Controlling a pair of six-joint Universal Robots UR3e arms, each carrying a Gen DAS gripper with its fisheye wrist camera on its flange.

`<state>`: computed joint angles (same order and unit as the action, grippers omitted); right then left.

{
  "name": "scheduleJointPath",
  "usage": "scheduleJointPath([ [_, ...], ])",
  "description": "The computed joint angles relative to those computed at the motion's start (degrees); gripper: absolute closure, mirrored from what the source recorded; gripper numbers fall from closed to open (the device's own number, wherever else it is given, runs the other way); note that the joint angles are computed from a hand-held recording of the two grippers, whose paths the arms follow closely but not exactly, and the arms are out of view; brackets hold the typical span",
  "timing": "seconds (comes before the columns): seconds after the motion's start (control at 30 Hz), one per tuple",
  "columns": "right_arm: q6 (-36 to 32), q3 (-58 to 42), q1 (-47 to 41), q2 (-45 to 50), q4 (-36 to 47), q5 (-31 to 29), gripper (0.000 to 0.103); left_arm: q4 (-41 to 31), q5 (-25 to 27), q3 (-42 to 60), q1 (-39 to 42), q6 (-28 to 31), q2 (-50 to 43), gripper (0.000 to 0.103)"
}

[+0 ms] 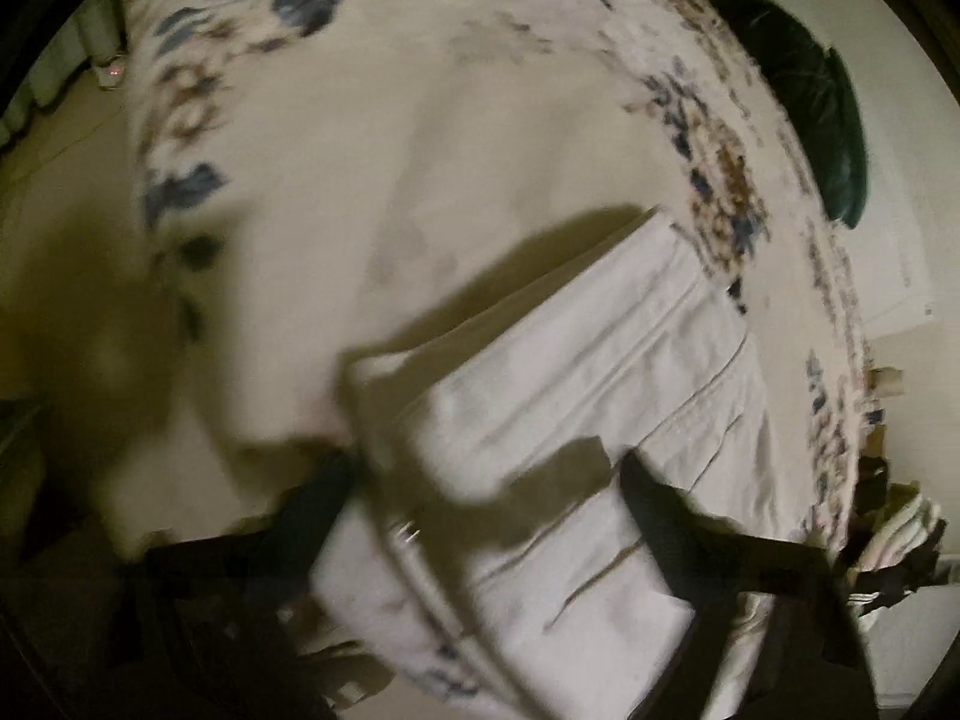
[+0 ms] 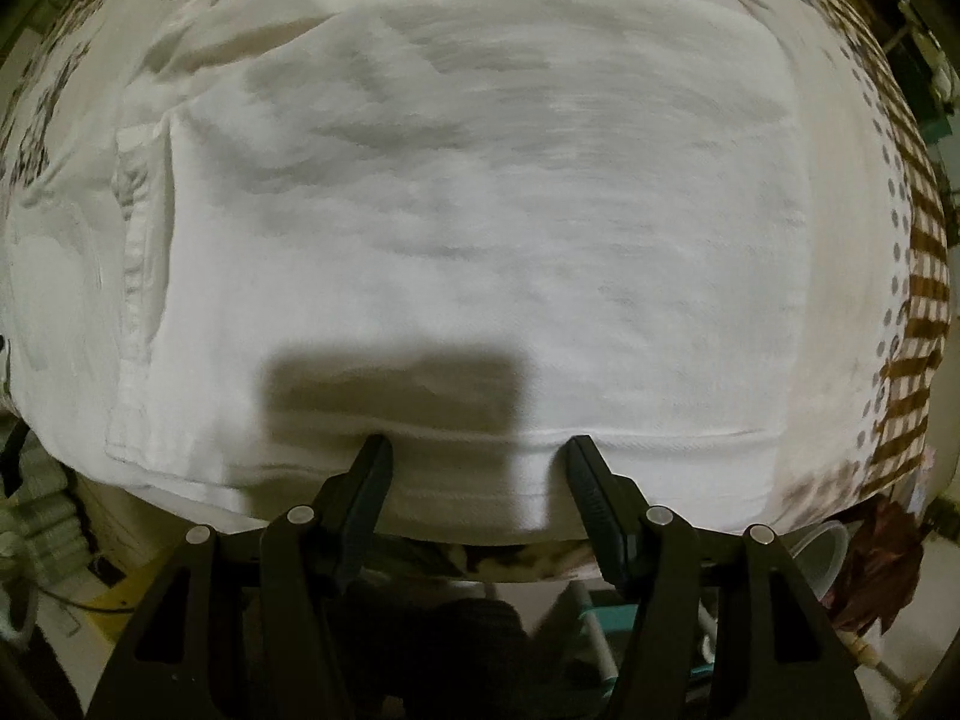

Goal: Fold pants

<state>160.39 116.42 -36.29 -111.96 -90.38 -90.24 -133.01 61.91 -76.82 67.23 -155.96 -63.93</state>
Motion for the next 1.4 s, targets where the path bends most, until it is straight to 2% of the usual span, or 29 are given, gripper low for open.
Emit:
scheduleJointPath([
  [0.13,-0.3,-2.0,-4.1,0.5,1.8,2.2,0.040,7.6,-2.2,-9.3,-1.5,-4.8,6.1,0.039],
  [0.17,-0.6,-2.4,-6.0,-0.1,2.7,3.7,0.040,7.0,-2.8,-10.3,-0.4,-4.3,7.5,0.039],
  [0.23,-3.0,-3.6,-10.8,-1.0,5.3,7.1,0.040,7.0,-4.8,-11.3,-0.3,-4.2,8.4,0.022],
  [0.3,-3.8,-5.9,-13.5,-1.0,7.7,10.6,0.040,7.9,-4.5,-11.1,-1.4,-5.3,8.1,0.021],
  [0.37,-5.1,-7.9,-15.7,-0.4,10.0,12.7,0.040,5.2,-4.7,-9.6,-0.3,-3.4,7.4,0.021],
  [0.47,-6.5,-10.8,-17.1,1.6,11.7,13.4,0.040,-6.9,-6.1,-6.3,8.6,6.3,8.2,0.021],
  [0.53,-7.5,-10.9,-17.7,1.8,12.3,13.9,0.040,-8.2,-7.1,-7.9,10.8,8.3,9.8,0.021],
  [0.6,-8.8,-9.6,-18.5,0.9,12.7,13.8,0.040,-4.0,-7.8,-9.9,8.5,5.1,10.6,0.021],
  [0.63,-7.4,-9.3,-16.6,-0.5,13.3,14.3,0.040,1.8,-7.6,-11.6,4.8,0.5,10.7,0.022],
  [0.7,-7.7,-9.4,-16.4,0.3,12.2,14.1,0.040,7.4,-7.5,-13.0,1.4,-4.4,11.0,0.023],
  [0.73,-7.5,-9.1,-16.1,0.9,11.1,14.5,0.040,8.9,-7.6,-13.3,0.9,-5.8,11.3,0.046],
  [0.77,-9.5,-8.0,-18.2,-0.6,11.9,14.2,0.040,8.3,-8.4,-13.1,1.7,-5.5,11.8,0.063],
  [0.8,-9.3,-8.1,-18.1,-0.4,11.5,14.1,0.040,6.7,-9.7,-12.5,2.1,-4.3,11.6,0.072],
  [0.9,-6.7,-5.4,-15.8,-0.1,7.1,14.1,0.040,12.2,-8.4,-9.8,-2.6,-7.7,12.6,0.075],
  [0.97,-4.2,-5.8,-13.3,2.0,4.6,14.0,0.040,9.4,-9.1,-4.6,-2.1,-5.1,12.9,0.076],
  [1.07,-4.1,-6.8,-13.5,2.2,4.8,14.2,0.040,5.6,-10.8,7.6,-4.1,-3.1,10.5,0.076],
  [1.1,-3.0,-6.1,-12.5,2.5,3.4,14.4,0.040,5.0,-11.4,12.9,-6.1,-3.6,9.0,0.076],
  [1.13,-3.7,-6.7,-13.5,2.4,4.0,14.5,0.040,7.6,-9.7,15.9,-10.5,-6.9,7.0,0.077],
  [1.23,-2.1,-6.1,-13.0,2.7,2.5,14.6,0.038,17.7,-4.3,25.2,-28.5,-18.5,0.1,0.077],
  [1.27,-2.7,-6.9,-13.9,3.0,3.2,14.0,0.030,20.7,-2.0,27.6,-34.5,-21.4,-2.5,0.077],
  [1.4,-5.1,-9.1,-18.0,2.2,6.0,12.8,0.026,24.5,6.8,43.8,-58.5,-29.9,-15.5,0.077],
])
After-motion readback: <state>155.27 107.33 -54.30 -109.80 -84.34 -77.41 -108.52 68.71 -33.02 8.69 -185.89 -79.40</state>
